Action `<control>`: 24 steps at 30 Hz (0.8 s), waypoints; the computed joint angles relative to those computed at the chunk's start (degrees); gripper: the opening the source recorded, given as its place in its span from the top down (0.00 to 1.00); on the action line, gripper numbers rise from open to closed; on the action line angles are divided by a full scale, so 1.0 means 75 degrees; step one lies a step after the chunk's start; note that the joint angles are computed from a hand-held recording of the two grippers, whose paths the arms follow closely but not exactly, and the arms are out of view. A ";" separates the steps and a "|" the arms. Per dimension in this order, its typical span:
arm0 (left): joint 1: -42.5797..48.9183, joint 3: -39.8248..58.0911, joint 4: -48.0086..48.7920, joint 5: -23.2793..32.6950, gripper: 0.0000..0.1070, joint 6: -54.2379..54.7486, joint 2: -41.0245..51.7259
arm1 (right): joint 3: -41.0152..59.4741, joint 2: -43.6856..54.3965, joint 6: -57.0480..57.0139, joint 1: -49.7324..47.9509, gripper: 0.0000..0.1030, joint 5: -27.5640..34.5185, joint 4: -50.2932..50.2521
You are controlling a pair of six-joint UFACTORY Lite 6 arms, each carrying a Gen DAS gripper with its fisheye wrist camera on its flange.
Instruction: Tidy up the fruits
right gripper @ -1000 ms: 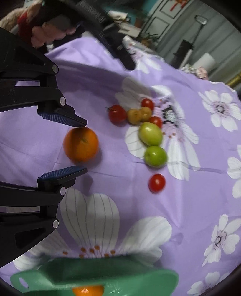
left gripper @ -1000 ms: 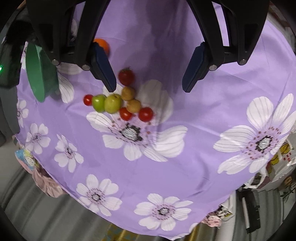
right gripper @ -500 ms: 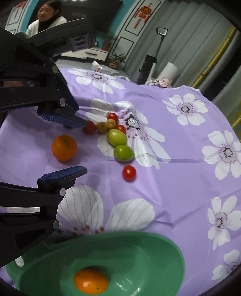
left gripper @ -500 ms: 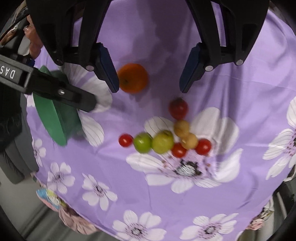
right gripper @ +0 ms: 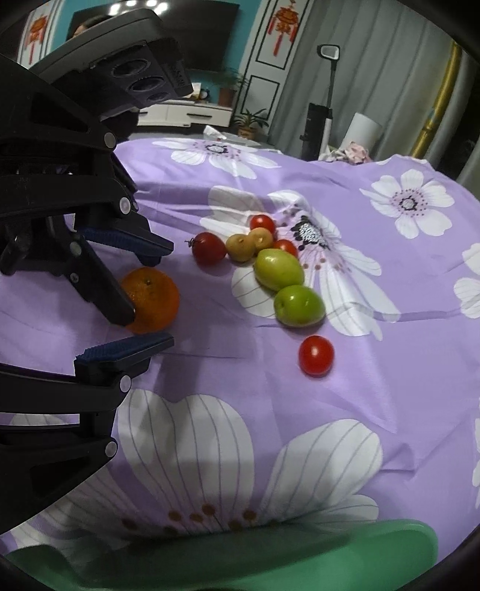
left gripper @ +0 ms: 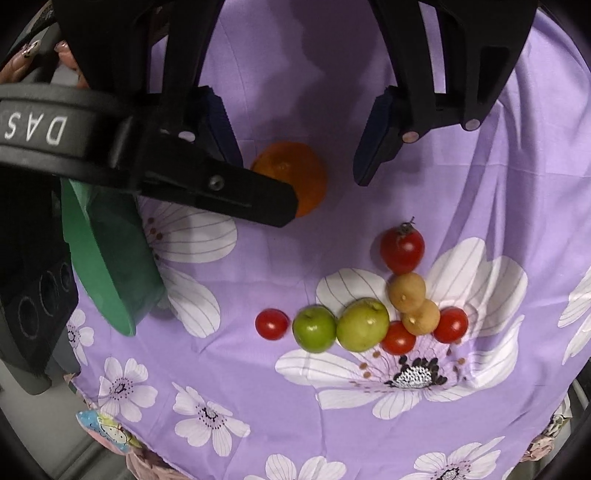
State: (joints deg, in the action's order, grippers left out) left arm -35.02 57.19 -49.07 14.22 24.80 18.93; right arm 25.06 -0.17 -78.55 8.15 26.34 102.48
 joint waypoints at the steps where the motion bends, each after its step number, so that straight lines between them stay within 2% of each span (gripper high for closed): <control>1: -0.0011 0.0040 -0.0024 0.0010 0.44 0.0025 0.0057 | 0.0022 0.0048 -0.0001 0.0010 0.56 -0.0007 -0.0004; 5: -0.0051 0.0083 0.0112 -0.0038 0.45 -0.0117 0.0126 | 0.0114 0.0279 0.0019 0.0008 0.56 0.0003 -0.0020; 20: 0.0022 0.0025 -0.0692 -0.0084 0.47 0.0652 0.0146 | 0.0358 0.0895 -0.0145 -0.0076 0.56 0.0235 0.0008; 23: 0.0022 -0.0021 -0.0841 -0.0101 0.52 0.0787 0.0118 | 0.0347 0.0876 -0.0203 -0.0024 0.56 0.0187 0.0070; 24: 0.0046 -0.0028 -0.1075 -0.0051 0.57 0.1027 0.0121 | 0.0338 0.0867 -0.0247 -0.0001 0.56 0.0164 0.0096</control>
